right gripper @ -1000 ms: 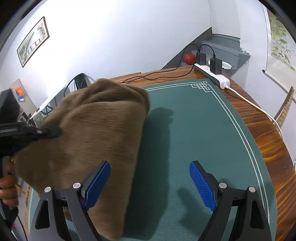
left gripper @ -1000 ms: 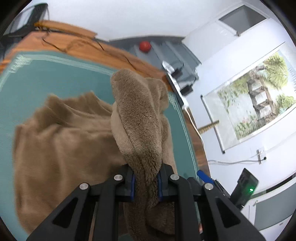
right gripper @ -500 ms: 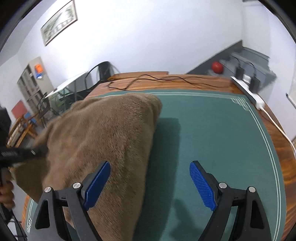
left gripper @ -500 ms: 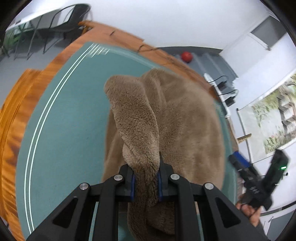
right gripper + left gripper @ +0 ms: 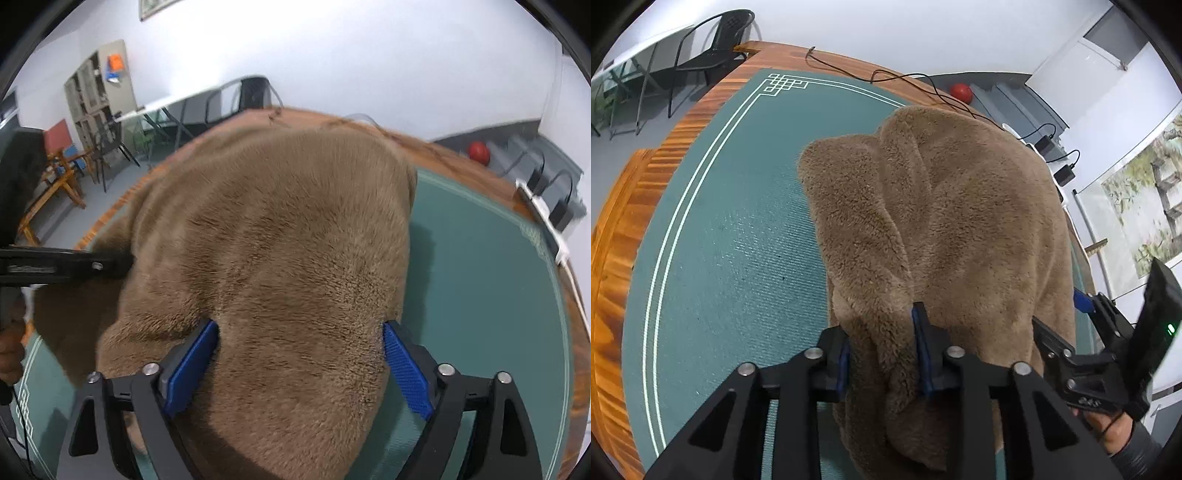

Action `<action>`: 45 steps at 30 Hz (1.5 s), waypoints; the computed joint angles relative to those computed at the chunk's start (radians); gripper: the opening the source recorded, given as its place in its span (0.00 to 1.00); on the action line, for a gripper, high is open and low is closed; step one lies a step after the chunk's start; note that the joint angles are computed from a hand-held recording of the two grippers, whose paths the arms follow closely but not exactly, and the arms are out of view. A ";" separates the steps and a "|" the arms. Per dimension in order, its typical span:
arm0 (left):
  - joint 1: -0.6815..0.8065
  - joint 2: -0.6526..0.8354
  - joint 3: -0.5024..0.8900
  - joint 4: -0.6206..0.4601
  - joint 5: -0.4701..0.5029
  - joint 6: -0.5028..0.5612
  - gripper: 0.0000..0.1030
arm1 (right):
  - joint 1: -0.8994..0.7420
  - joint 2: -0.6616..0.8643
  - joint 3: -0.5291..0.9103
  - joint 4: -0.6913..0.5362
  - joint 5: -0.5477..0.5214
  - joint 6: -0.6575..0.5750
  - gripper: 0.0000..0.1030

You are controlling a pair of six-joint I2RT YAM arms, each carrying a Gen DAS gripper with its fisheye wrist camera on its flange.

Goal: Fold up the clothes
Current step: 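Fold the held side over the bundle with the left gripper, release, then press and smooth the folded bundle with both open grippers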

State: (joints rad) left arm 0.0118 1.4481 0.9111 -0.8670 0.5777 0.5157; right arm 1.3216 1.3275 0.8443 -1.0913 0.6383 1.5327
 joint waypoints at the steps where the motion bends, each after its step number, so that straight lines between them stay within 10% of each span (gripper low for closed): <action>1: 0.002 -0.002 0.001 0.004 -0.004 0.002 0.44 | -0.014 -0.011 -0.027 0.029 -0.008 0.003 0.98; 6: 0.062 -0.023 0.013 -0.026 0.003 0.039 0.53 | -0.085 -0.133 -0.170 0.187 -0.073 -0.007 0.99; 21: 0.224 -0.340 -0.026 -0.310 0.085 0.349 0.54 | 0.268 0.173 0.256 -0.297 0.172 0.179 0.99; 36: 0.021 -0.315 -0.246 0.003 -0.106 0.165 0.61 | 0.117 0.227 0.084 0.068 0.027 -0.179 0.99; 45: 0.027 -0.325 -0.206 -0.050 -0.100 0.168 0.62 | 0.047 0.109 -0.018 0.184 -0.016 -0.243 0.99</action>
State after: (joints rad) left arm 0.0384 1.1232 0.7054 -0.9168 0.4775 0.6835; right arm 1.3689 1.4366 0.8258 -0.9070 0.6224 1.2901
